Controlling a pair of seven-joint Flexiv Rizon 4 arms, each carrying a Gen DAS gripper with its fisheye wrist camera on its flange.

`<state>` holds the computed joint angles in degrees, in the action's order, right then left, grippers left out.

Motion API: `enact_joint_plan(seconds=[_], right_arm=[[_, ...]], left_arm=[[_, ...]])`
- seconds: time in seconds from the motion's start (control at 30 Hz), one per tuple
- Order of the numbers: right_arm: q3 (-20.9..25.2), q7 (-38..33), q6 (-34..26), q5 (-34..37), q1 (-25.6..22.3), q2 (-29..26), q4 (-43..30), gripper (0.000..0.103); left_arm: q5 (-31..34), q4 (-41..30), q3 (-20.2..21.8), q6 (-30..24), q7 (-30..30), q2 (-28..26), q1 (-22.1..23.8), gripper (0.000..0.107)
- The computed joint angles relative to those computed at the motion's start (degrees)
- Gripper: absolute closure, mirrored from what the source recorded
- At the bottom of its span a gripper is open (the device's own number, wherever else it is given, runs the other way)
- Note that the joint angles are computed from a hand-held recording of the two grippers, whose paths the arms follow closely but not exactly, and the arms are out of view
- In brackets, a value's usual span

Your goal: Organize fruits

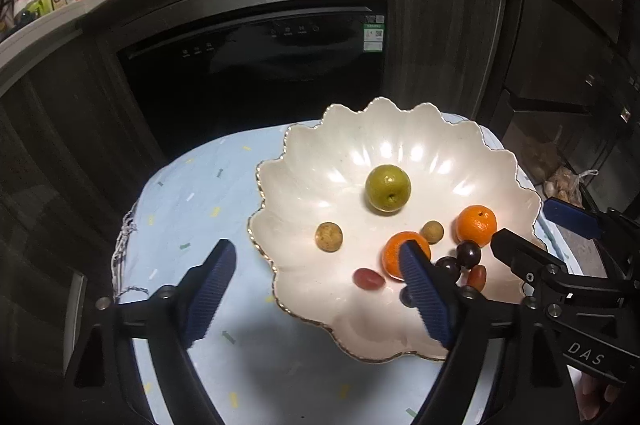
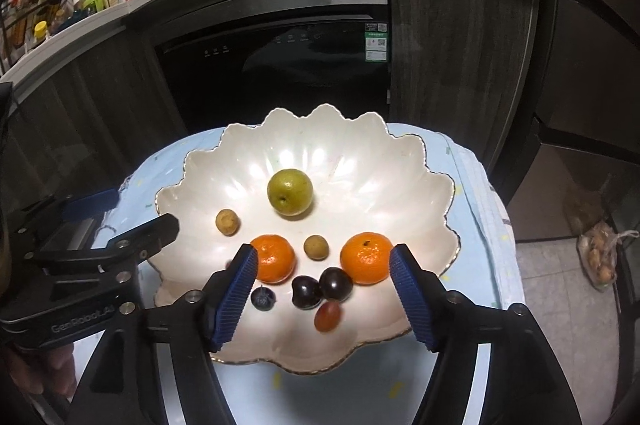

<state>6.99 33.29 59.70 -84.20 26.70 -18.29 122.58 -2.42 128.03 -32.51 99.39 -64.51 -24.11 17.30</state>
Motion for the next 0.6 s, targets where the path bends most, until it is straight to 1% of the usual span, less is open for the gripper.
enact_joint_plan(seconds=[0.07, 0.33, 0.53, 0.6], right_arm=[[0.17, -0.18, -1.03, 0.8, 0.26, 0.31, 0.13, 0.026], [0.72, -0.29, -3.88, 2.51, 1.07, 1.59, 0.41, 0.026], [1.41, -0.87, -6.88, 4.76, 1.95, 2.62, 0.61, 0.026], [1.7, -0.93, -8.28, 5.59, 2.37, 3.09, 0.76, 0.021]], left_arm=[[0.03, 0.24, -0.31, 0.37, -0.22, 0.19, 0.49, 0.018], [0.48, 1.48, -3.06, 0.44, -1.02, 1.4, 3.75, 0.014], [1.31, 2.97, -6.9, 1.25, -2.28, 2.32, 7.95, 0.009], [1.95, 3.55, -8.1, 1.57, -2.9, 2.69, 9.42, 0.009]])
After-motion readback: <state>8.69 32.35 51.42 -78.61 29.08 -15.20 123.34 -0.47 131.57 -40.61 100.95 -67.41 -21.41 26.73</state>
